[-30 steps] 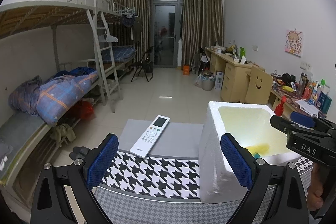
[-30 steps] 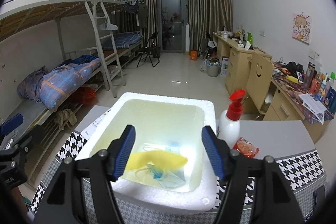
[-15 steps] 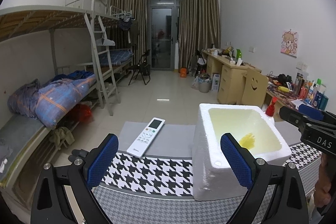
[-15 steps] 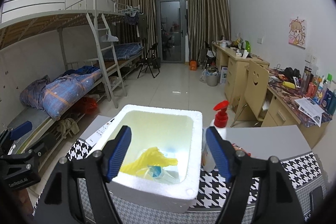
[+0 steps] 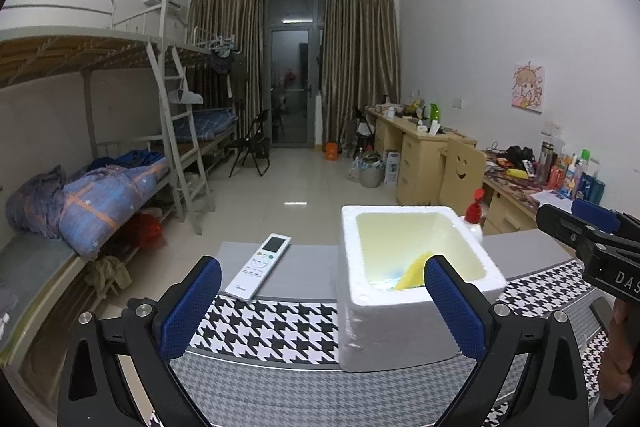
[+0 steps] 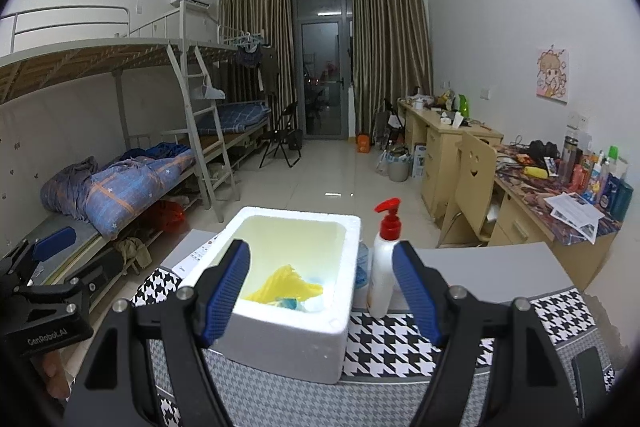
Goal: Organize soft objects
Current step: 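Open the right tool to drop the yellow foam net into the box, then move both tools back toward the white tissue on the table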
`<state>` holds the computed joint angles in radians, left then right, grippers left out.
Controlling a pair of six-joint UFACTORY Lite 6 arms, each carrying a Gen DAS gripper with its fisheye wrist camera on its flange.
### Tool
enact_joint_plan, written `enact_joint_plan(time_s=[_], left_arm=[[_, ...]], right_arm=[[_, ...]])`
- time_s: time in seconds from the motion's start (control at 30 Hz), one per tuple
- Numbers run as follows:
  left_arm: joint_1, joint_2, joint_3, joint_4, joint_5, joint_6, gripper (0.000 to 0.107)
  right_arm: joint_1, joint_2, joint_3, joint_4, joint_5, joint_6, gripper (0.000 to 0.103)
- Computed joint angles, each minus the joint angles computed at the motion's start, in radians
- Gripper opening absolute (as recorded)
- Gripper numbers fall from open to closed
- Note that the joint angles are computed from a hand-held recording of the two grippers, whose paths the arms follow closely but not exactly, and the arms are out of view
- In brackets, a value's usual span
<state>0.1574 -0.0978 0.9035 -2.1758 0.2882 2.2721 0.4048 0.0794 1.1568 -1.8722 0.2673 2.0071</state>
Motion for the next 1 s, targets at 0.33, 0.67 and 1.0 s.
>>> enact_joint_plan(time_s=[0.33, 0.67, 1.0], left_arm=[[-0.028, -0.149, -0.109, 0.069, 0.010, -0.063, 0.102], [-0.059, -0.263, -0.208, 0.096, 0.016, -0.098, 0.102], [-0.090, -0.357, -0.293, 0.131, 0.047, -0.130, 0.102]], right_arm=[[-0.006, -0.185, -0.194, -0.215, 0.024, 0.221, 0.089], [-0.003, -0.327, -0.350, -0.299, 0.074, 0.304, 0.090], [0.019, -0.485, -0.502, -0.289, 0.138, 0.294, 0.090]])
